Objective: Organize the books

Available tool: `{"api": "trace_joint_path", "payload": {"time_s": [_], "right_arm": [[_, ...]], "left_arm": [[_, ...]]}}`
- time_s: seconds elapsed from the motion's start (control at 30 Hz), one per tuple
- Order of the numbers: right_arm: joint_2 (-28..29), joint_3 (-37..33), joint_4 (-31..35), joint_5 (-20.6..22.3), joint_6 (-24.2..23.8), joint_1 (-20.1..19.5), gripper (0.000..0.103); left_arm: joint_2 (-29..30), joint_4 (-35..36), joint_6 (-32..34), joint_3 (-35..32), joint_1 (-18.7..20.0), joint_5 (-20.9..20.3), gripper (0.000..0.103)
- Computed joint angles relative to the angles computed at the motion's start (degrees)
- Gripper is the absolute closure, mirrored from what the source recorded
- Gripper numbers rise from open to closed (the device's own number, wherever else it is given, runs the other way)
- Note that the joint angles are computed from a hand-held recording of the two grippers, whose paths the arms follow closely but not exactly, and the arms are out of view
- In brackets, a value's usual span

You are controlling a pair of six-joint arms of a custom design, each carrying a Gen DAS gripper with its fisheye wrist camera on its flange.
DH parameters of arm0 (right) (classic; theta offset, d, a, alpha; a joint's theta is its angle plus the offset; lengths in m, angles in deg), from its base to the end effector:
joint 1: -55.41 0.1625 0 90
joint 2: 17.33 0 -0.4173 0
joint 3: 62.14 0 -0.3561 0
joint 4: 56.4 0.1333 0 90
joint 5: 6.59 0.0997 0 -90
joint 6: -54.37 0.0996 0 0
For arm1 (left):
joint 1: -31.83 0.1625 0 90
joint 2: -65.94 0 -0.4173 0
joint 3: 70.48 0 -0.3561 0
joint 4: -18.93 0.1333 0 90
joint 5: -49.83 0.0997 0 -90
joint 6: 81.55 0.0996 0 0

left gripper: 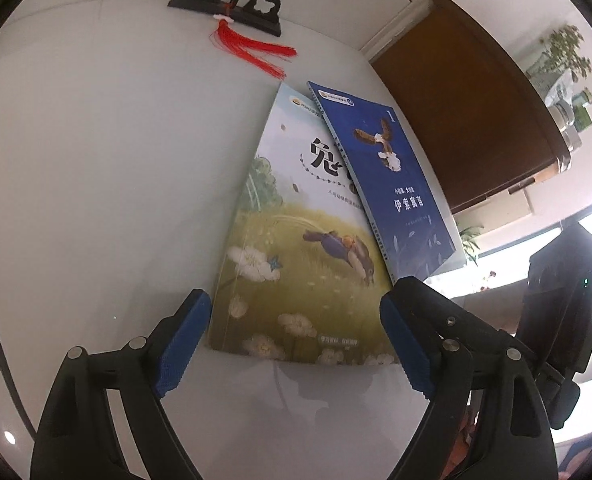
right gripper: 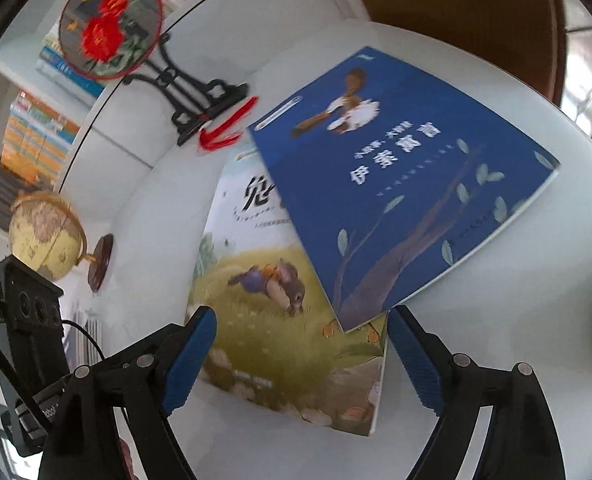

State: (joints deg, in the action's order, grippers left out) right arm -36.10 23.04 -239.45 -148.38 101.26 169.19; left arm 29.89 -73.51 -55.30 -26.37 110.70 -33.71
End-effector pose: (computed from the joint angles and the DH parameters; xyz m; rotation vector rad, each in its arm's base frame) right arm 0.3142 -0.5766 -0.0399 -0.7549 -2.3080 1.1433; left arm -0.0087 -0.7927 0.2499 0.9815 2.8752 0.1704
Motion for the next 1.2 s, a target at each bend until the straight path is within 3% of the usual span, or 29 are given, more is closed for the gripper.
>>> {"api": "trace_joint_path", "payload": {"time_s": [0.17, 0.27, 0.37, 0.43, 0.57, 0.73, 0.87, 1.1, 1.2], "right_arm": [[2.0, -3.5, 4.1, -1.9, -2.7, 0.8, 0.015], [2.7, -4.1, 1.9, -1.6, -4.9, 0.3, 0.014], [3.4, -4.1, -1.4, -0.6, -7.7, 0.0, 0.007], [3.7, -5.2, 0.2, 0.1, -9.8, 0.0, 0.001], [4.4, -6.9, 2.3, 1.2, -12.5, 0.0, 0.000], [5.5, -7.6, -0.1, 7.7, -16.9, -0.2, 0.000], [6.9, -9.1, -1.4, 16.8, -19.1, -0.6, 0.000], [11.6, -15.9, 1.9, 25.6, -19.2, -0.1, 0.002], [11.4, -16.0, 3.2, 25.9, -17.8, 0.2, 0.004]], "left_arm": [[2.7, 1.8, 1.0, -4.8, 0.5, -2.4, 0.014], [5.4, 4.0, 0.3, -8.8, 0.5, -4.4, 0.013], [4.3, 2.4, 2.8, -5.6, -0.9, -0.6, 0.010], [2.6, -0.1, 5.1, -1.5, -1.8, 2.5, 0.010], [2.1, 0.9, 2.6, -1.8, -1.5, 2.6, 0.010], [0.1, 1.8, 0.6, -1.8, -0.3, 5.7, 0.010], [-1.5, 2.8, -0.3, -2.9, 1.2, 10.1, 0.010], [-1.2, 3.3, -4.7, -6.7, 2.7, 14.8, 0.010], [-0.8, 1.8, -8.7, -7.5, 1.9, 17.2, 0.010]]}}
